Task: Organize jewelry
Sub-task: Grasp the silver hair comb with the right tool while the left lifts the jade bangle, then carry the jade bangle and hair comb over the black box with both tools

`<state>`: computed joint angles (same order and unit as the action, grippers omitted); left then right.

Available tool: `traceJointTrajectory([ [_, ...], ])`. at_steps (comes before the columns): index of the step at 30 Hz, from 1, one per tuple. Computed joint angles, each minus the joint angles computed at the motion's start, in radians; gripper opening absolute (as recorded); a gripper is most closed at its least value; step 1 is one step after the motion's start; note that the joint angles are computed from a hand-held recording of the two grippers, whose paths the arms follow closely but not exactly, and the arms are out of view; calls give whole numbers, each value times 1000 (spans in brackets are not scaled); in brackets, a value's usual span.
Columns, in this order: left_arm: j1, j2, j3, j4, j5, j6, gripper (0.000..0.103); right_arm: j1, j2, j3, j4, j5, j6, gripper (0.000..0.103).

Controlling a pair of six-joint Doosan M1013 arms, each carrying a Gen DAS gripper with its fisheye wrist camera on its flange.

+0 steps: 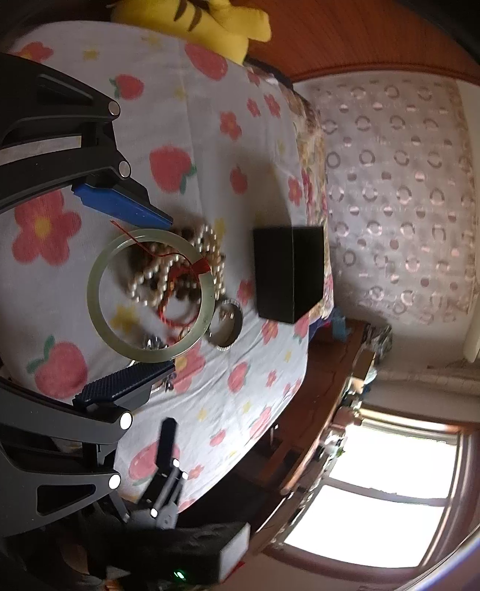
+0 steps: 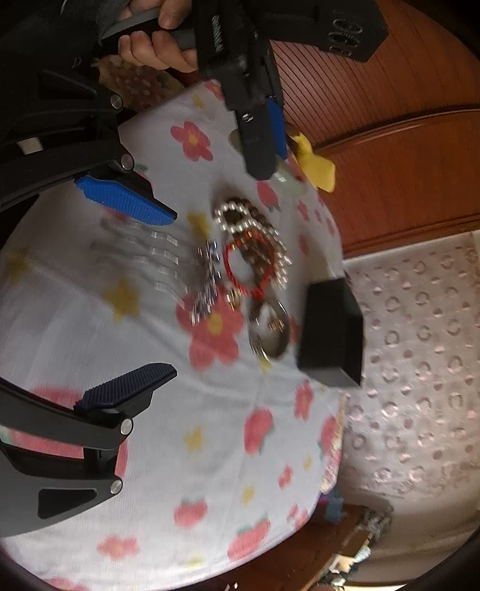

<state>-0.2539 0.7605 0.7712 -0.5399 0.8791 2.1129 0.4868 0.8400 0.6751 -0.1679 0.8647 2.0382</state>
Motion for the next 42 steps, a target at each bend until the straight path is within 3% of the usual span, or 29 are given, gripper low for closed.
traceJointTrajectory([
  [4, 14, -11, 20, -9, -25, -6, 69, 9, 46, -80, 4, 60, -22, 79],
  [10, 27, -17, 36, -14, -45, -17, 69, 32, 124, -223, -114, 181, -49, 76],
  [11, 28, -18, 39, -16, -46, -17, 69, 32, 124, -222, -119, 179, -53, 73],
  [15, 30, -22, 48, -23, -51, -14, 69, 27, 111, -203, -119, 172, -54, 46],
  [23, 30, -24, 54, -27, -56, -2, 69, 15, 97, -178, -121, 153, -46, 44],
  [29, 19, 0, 3, -15, -43, -5, 69, 1, 84, -167, -130, 126, -45, 41],
  [32, 14, 27, -51, -12, -24, -14, 69, -4, 92, -192, -129, 145, -65, 3],
  [42, 2, 84, -156, 17, 22, -41, 69, -24, 56, -108, -81, 88, -69, 1],
])
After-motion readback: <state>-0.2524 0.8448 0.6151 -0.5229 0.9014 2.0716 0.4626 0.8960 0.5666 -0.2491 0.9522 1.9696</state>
